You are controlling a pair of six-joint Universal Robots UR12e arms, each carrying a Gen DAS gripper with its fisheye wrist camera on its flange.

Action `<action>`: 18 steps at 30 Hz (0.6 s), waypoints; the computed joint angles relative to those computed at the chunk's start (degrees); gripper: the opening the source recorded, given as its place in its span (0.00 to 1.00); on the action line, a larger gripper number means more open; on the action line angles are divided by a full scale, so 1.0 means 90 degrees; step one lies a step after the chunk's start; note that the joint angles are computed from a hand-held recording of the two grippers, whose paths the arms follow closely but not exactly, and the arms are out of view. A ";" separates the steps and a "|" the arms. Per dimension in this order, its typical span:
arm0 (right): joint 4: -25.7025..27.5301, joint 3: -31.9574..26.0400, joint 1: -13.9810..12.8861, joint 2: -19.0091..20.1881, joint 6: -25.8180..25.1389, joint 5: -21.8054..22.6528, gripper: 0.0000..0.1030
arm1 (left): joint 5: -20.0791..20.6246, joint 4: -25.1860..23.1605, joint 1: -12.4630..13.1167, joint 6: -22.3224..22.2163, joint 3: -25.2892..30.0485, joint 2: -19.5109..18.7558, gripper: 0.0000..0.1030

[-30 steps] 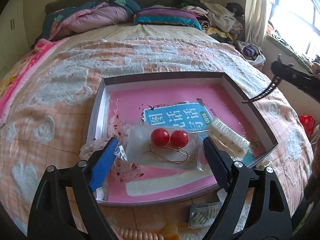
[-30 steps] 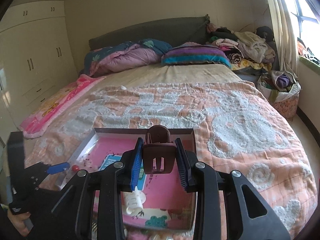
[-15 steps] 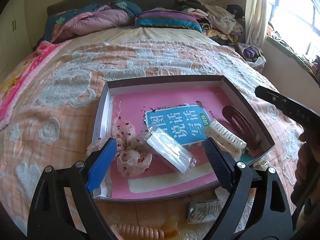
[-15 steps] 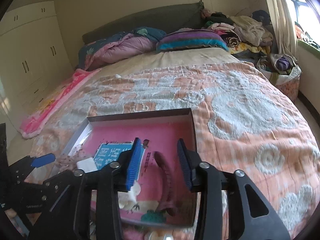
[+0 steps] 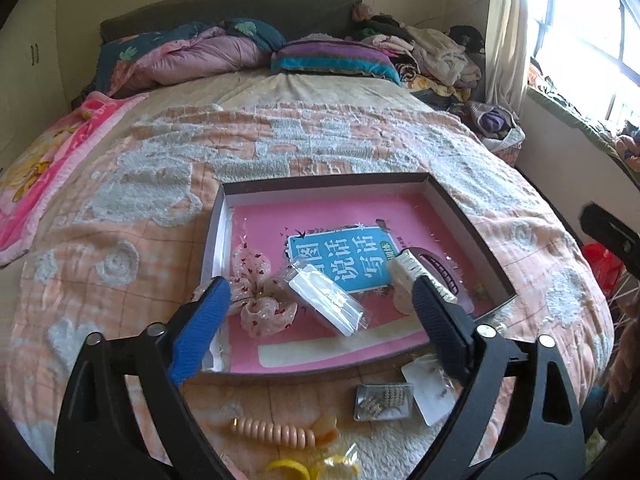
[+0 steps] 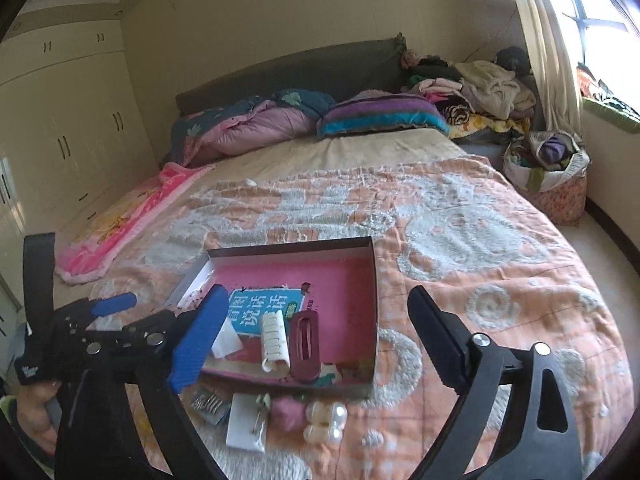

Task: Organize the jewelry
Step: 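Open both tools and withdraw them from the box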

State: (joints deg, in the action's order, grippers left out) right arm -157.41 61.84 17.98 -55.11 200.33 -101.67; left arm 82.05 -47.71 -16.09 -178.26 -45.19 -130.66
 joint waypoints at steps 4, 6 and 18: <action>-0.0216 0.0365 0.0081 -0.0280 -0.0014 -0.0245 0.93 | -0.0117 0.0049 0.0022 -0.0162 -0.0199 0.0173 0.89; -0.0260 0.0546 0.0114 -0.0447 -0.0054 -0.0316 0.94 | -0.0122 0.0032 0.0013 -0.0212 -0.0276 0.0249 0.90; -0.1291 0.1155 0.0279 -0.0999 -0.0573 -0.0823 0.96 | -0.0043 0.0447 -0.0010 -0.0303 -0.0832 0.0728 0.91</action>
State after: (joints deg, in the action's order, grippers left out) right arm -169.03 72.24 20.49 -64.11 195.17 -109.08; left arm 81.66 -43.68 -16.18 -180.99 -52.68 -124.11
